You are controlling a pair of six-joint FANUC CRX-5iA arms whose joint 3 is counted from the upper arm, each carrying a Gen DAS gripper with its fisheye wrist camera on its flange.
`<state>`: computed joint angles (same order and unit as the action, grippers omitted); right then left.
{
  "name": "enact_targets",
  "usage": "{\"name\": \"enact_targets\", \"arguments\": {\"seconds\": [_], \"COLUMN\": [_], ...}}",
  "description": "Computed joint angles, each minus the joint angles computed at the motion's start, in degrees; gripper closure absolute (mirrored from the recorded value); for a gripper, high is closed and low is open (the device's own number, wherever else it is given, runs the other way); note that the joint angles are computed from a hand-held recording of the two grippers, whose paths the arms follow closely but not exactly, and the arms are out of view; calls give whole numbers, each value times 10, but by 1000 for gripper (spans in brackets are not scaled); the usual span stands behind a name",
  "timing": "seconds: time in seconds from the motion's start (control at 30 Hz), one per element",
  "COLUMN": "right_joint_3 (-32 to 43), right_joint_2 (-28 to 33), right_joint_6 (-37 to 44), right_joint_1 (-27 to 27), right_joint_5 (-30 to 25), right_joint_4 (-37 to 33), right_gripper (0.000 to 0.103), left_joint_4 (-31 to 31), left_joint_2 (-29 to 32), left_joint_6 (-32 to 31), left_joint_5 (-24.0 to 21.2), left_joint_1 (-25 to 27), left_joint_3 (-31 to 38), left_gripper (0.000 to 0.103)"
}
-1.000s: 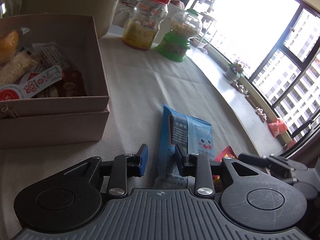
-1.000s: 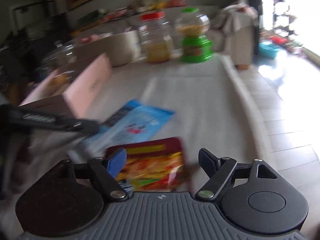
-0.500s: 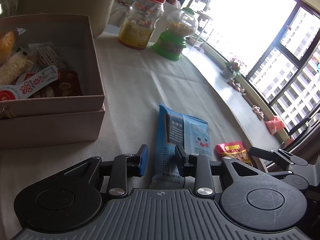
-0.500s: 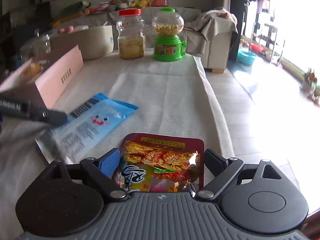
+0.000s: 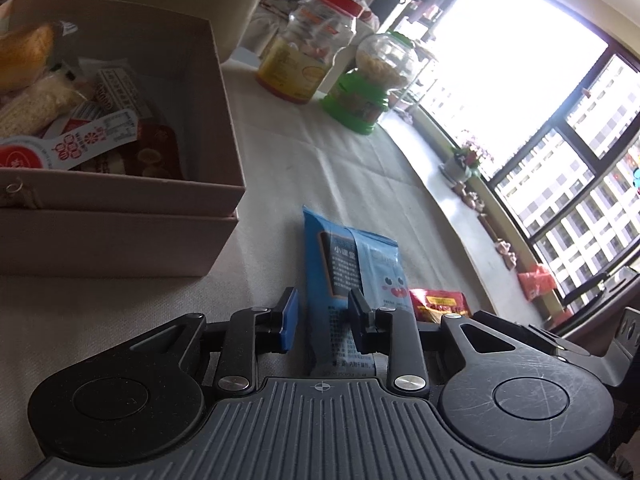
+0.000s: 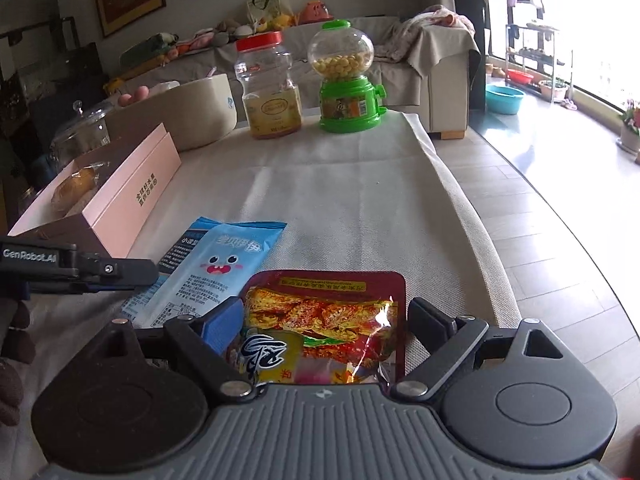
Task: Organize snacks
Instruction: 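Lift the blue packet with the left tool while the right tool holds the snack bag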
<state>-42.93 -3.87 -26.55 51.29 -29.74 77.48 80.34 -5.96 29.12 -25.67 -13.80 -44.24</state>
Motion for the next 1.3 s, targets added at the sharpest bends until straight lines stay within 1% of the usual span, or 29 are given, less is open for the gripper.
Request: {"name": "enact_targets", "arguments": {"seconds": [0.07,0.2,0.27,0.33,0.43,0.53,0.67,0.77,0.83,0.93,1.0,1.07,1.2,1.3], "right_joint_3": [7,12,7,3,0,-5,-14,-20,-24,-27,-27,-28,-29,-27], "right_joint_2": [6,10,6,2,0,-3,-11,-16,-18,-20,-20,-20,-21,-20], "right_joint_6": [18,37,27,19,9,-4,-25,-44,-58,-64,-65,-68,-72,-65], "right_joint_1": [6,9,4,2,0,-2,-5,-10,-16,-20,-20,-21,-24,-20], "right_joint_5": [-7,-4,4,6,8,9,12,18,26,30,31,32,36,32], "right_joint_4": [-10,-15,-7,-1,6,17,30,45,57,65,66,68,71,64], "right_gripper": [13,12,12,13,13,14,14,15,15,15,15,15,15,15], "left_joint_4": [2,23,23,2,15,35,28,-6,-40,-60,-60,-56,-24,-9], "left_joint_2": [2,19,21,17,-2,-17,-20,-7,8,40,55,58,26,4], "left_joint_6": [1,-5,3,24,14,-1,-9,19,49,80,93,100,62,47], "left_joint_5": [-4,-36,-37,-50,-48,-58,-59,-61,-67,-61,-62,-59,-44,-57], "left_joint_1": [0,1,-1,5,0,-7,-17,-15,-8,-8,-8,-11,-23,-21], "left_joint_3": [1,9,12,17,10,8,17,31,45,62,68,68,51,44], "left_gripper": [72,71,69,64,63,63,63,59,52,51,51,51,50,50]}}
